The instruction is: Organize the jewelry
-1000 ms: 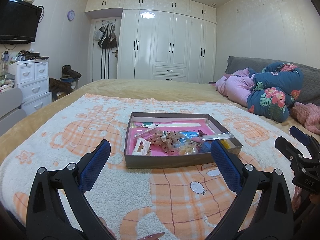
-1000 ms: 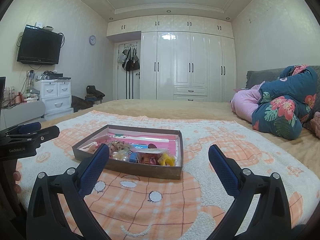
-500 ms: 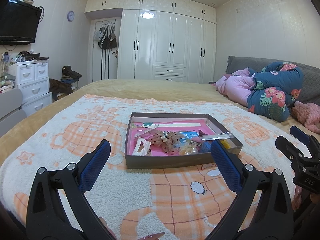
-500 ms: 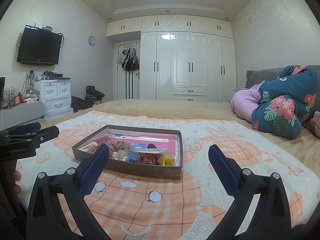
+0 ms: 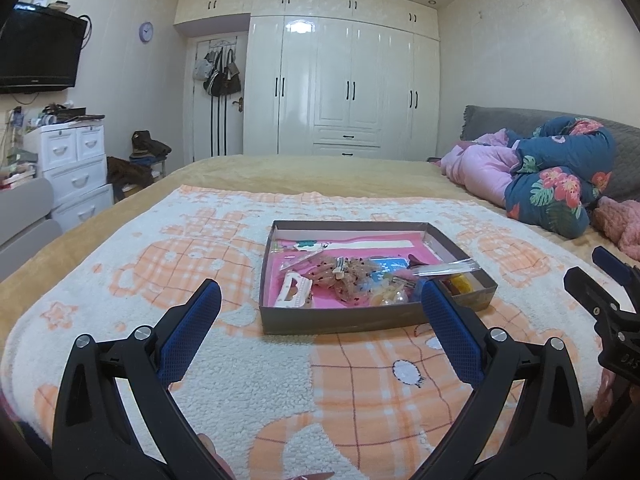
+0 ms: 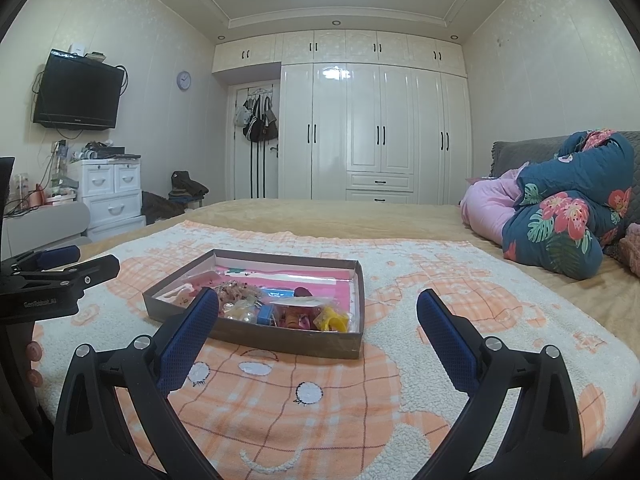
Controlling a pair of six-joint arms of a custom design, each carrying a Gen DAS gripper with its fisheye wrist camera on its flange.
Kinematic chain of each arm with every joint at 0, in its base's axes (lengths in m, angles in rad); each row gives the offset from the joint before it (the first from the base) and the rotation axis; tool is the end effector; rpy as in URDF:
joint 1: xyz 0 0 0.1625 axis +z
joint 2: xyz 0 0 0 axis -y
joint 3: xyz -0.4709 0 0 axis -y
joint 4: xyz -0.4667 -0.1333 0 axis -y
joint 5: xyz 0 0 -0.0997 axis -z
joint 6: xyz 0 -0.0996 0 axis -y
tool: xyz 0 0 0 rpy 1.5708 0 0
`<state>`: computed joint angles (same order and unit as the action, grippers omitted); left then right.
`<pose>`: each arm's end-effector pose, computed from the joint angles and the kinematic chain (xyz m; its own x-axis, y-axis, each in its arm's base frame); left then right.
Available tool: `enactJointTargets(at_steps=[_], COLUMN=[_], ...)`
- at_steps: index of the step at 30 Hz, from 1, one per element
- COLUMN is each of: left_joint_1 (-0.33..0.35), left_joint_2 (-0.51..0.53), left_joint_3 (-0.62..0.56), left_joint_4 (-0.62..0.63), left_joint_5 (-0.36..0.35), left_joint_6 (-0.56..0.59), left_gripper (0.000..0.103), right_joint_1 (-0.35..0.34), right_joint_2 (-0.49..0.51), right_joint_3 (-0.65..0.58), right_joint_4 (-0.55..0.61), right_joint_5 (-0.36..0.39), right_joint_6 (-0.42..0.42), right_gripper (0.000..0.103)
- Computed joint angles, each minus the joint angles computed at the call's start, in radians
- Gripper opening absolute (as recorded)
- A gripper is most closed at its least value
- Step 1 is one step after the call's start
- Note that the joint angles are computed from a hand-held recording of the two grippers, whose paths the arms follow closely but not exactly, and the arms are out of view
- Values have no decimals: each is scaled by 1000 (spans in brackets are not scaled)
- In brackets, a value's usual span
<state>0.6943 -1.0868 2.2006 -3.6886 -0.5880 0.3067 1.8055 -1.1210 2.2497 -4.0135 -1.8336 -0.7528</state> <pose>-0.2653 -0.5022 0.2150 -0.7281 0.0819 -0.6806 0.6634 0.3344 -0.6694 0.2260 -0.4834 0.2367 -0.6877 -0.1544 0.7094 -0.7252 0.1938 -0.6607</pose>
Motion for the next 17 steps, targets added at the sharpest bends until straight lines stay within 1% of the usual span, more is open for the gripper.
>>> enactJointTargets(at_steps=[5, 7, 8, 10, 11, 12, 13, 15, 16, 17], left_joint_1=[8, 22, 37, 75, 95, 114, 146, 209, 253, 283], left_joint_2=[-11, -27, -37, -60, -67, -69, -68, -75, -69, -66], left_joint_3=[2, -1, -9, -34, -51, -72, -107, -174, -223, -252], left_joint_4=[26, 71, 110, 199, 240, 274, 315, 471, 541, 573], left_joint_5=[-14, -21, -13, 5, 17, 38, 70, 113, 143, 141], left_joint_6=[-32, -86, -120, -191, -211, -225, -241, -318, -364, -368], left_gripper=[92, 92, 92, 92, 92, 92, 92, 92, 92, 92], right_joint_1=[-5, -12, -17, -31, -35, -43, -53, -84, -102, -101], right_joint_2=[1, -3, -9, -19, -24, -15, 3, 38, 54, 55], right_joint_3=[-5, -14, -24, -57, -88, -147, -214, -345, -389, -390], right_joint_4=[14, 31, 53, 116, 179, 249, 320, 510, 554, 557], right_joint_5=[-8, -17, -29, -69, -117, -206, -306, -475, -515, -519], right_joint_6=[8, 31, 54, 108, 135, 167, 201, 255, 262, 263], right_gripper=[97, 97, 97, 97, 97, 97, 97, 97, 97, 97])
